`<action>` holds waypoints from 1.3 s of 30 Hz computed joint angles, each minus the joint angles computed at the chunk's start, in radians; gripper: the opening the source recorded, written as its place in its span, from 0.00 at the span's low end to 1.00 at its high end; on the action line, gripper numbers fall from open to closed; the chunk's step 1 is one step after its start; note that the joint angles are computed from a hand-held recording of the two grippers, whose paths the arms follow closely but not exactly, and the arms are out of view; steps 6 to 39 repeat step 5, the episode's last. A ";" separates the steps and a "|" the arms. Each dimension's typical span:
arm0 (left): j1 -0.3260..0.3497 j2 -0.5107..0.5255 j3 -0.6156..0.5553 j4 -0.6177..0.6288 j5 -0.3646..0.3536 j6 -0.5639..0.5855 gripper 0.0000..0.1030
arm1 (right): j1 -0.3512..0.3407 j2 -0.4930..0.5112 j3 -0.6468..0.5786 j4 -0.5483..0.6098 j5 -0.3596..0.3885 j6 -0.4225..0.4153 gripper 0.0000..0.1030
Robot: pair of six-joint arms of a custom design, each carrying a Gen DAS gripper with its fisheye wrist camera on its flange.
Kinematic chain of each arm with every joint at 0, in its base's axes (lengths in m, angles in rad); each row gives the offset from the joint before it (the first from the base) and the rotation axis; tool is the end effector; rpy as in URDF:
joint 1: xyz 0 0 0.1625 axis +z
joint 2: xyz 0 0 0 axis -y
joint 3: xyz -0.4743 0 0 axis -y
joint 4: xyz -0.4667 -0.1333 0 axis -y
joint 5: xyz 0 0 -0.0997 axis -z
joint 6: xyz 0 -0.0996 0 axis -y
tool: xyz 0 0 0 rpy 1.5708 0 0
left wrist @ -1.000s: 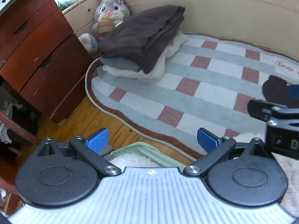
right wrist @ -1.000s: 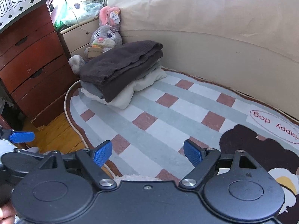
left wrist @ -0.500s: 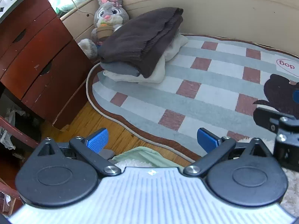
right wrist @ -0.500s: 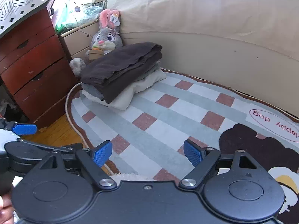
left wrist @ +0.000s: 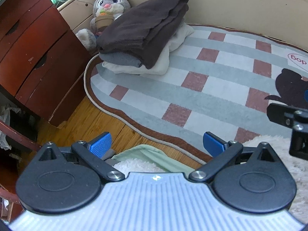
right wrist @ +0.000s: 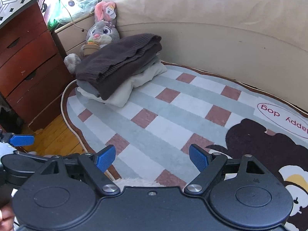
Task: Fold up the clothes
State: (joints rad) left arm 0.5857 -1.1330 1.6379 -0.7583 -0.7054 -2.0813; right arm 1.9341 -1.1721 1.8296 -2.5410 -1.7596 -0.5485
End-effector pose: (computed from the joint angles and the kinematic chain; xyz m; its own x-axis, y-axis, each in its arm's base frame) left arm -0.3611 -0.4905 0.2536 -0.3073 -0.5840 -0.7514 0.1211 0.7592 -0.6395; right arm 0.3482 -0.5935 0.2520 -0.6246 -0.7155 0.3128 -0.7779 0.6051 -0.1694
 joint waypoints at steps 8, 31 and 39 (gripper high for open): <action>0.000 -0.004 0.004 -0.008 0.000 0.017 1.00 | -0.001 0.000 0.001 0.003 0.008 -0.001 0.84; 0.000 -0.004 0.004 -0.008 0.000 0.017 1.00 | -0.001 0.000 0.001 0.003 0.008 -0.001 0.84; 0.000 -0.004 0.004 -0.008 0.000 0.017 1.00 | -0.001 0.000 0.001 0.003 0.008 -0.001 0.84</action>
